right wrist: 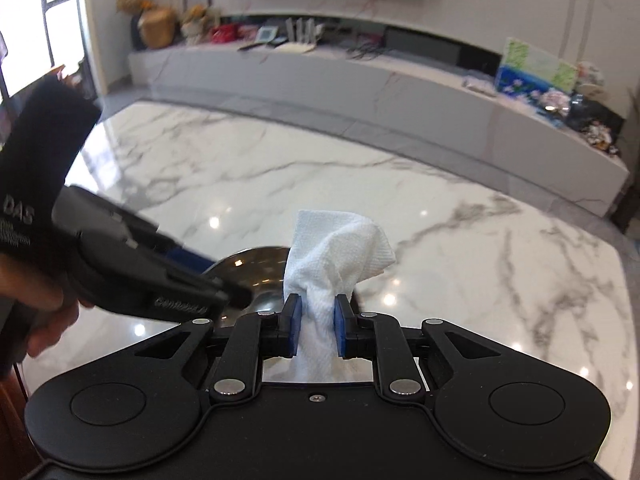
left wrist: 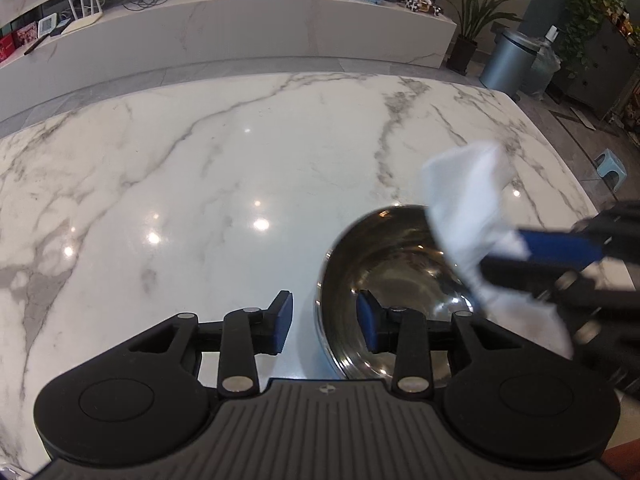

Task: Clean bowl
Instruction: 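Lift the white cloth out of the bowl with the right gripper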

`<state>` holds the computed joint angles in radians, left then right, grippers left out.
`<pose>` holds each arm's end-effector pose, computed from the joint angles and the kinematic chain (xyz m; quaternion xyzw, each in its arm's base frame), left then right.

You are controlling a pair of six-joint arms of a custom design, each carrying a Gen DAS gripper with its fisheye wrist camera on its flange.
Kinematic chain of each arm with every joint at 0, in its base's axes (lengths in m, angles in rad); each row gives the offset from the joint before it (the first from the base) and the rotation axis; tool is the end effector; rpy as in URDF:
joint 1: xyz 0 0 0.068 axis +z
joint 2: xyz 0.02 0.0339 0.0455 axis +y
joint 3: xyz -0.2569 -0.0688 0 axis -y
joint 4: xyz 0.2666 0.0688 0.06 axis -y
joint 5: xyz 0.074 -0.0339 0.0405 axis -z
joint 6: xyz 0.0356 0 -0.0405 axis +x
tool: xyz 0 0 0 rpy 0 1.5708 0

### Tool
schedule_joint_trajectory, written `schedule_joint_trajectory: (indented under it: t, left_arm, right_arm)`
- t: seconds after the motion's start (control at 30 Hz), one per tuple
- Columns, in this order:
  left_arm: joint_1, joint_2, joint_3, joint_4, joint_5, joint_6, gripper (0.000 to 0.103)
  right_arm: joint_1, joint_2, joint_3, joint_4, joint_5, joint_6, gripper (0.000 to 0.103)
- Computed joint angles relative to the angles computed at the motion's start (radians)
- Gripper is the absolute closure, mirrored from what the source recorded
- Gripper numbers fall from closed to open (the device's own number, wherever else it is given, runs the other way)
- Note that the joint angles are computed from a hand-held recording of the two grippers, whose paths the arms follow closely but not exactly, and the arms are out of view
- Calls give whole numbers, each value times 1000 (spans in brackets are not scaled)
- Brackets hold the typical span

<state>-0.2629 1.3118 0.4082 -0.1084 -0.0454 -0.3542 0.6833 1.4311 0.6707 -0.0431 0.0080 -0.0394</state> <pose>0.2171 -0.0568 0.0966 -0.0501 0.9597 -0.0629 0.2693 0.2288 0.1859 0.1487 -0.3264 0.8679 0.1149 0.3562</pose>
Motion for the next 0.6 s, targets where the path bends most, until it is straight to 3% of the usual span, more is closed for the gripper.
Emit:
schedule_joint_trajectory:
  t: [0.13,0.33,0.43,0.6]
  left_arm:
    - [-19,-13,-4,-5,-25,-13,70]
    - [-65,-27,-4,-23,-75,-32,70]
    - [-82,-31,-5,-36,-94,-30,79]
    - [-98,-28,-6,-45,-113,-32,83]
  right_arm:
    - [-24,-32,-61,6,80,40,88]
    - [-21,4,-111,35,94,69,88]
    - [-3,12,-114,41,100,67,88]
    - [23,-16,-135,30,109,69,88]
